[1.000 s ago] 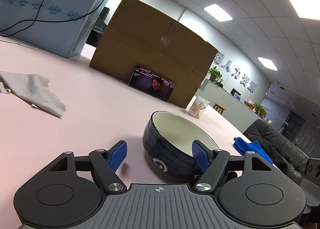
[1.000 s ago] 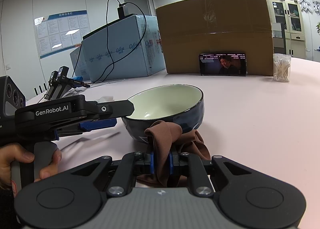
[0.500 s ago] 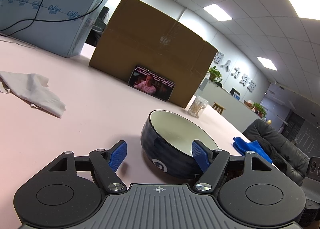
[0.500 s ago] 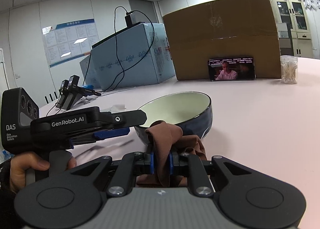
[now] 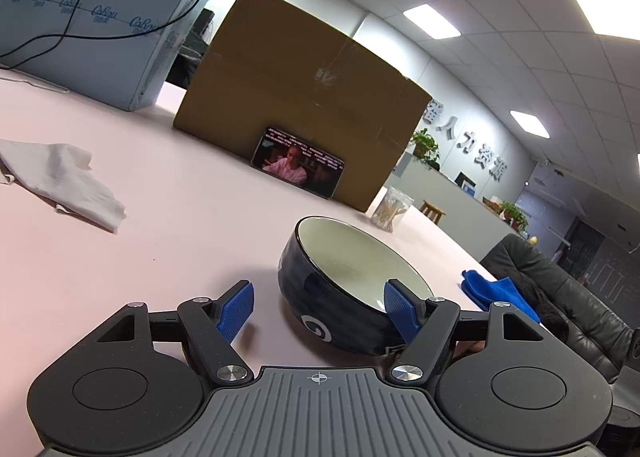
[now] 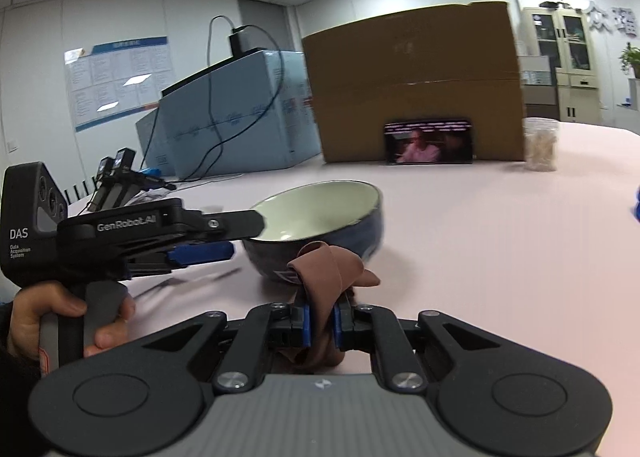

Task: Clean bowl
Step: 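Pull the brown cloth away from the bowl and drop it on the table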

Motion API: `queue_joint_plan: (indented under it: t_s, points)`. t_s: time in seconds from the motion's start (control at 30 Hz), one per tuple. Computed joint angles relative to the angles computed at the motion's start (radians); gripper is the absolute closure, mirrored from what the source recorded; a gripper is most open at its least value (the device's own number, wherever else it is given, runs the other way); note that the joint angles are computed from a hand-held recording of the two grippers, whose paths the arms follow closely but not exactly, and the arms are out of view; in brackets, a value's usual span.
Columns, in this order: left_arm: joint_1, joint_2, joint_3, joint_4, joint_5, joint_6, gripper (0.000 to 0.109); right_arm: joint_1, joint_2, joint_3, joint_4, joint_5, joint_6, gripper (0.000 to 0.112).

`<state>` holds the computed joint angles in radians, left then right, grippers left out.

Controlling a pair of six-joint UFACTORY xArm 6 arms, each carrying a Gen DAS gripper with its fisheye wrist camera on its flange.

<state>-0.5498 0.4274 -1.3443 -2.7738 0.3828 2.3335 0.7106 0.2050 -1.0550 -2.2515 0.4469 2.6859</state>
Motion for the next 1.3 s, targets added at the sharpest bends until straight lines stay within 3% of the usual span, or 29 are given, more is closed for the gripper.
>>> queue_joint_plan:
  t_s: [0.27,0.33,0.37,0.4,0.67,0.83,0.93,1.03,1.1,1.17,1.3]
  points:
    - [-0.002,-0.006,0.010,-0.003,0.008,0.008,0.036,0.009,-0.084,0.108,0.051,0.052,-0.052,0.099]
    - [-0.004,-0.007,0.012,-0.008,0.009,0.012,0.036,0.012,-0.088,0.111,0.127,0.064,-0.148,0.082]
    - [-0.006,-0.009,0.016,-0.012,0.010,0.016,0.036,0.018,-0.088,0.112,0.181,0.084,-0.208,0.058]
    - [-0.007,-0.010,0.018,-0.015,0.011,0.018,0.035,0.023,-0.090,0.114,0.210,0.100,-0.241,0.043]
    - [-0.008,-0.014,0.019,-0.033,0.004,0.028,0.028,0.037,-0.115,0.129,0.254,0.196,-0.347,0.024]
    - [-0.009,-0.017,0.021,-0.050,-0.001,0.048,0.025,0.050,-0.143,0.160,0.119,0.255,-0.269,0.020]
    - [-0.010,-0.017,0.018,-0.050,-0.008,0.051,0.023,0.034,-0.146,0.146,0.002,0.193,-0.237,0.018]
    - [-0.010,-0.016,0.014,-0.050,-0.013,0.049,0.022,-0.009,-0.106,0.065,-0.065,0.014,-0.298,0.018]
    - [-0.009,-0.016,0.014,-0.050,-0.014,0.046,0.022,-0.038,-0.068,0.009,-0.016,-0.095,-0.415,0.018]
    - [-0.007,-0.016,0.016,-0.052,-0.012,0.048,0.022,-0.054,-0.052,-0.005,0.071,-0.137,-0.542,0.018]
    - [-0.008,-0.022,0.024,-0.087,-0.006,0.100,0.022,-0.090,-0.055,-0.010,0.029,-0.263,-0.517,0.018]
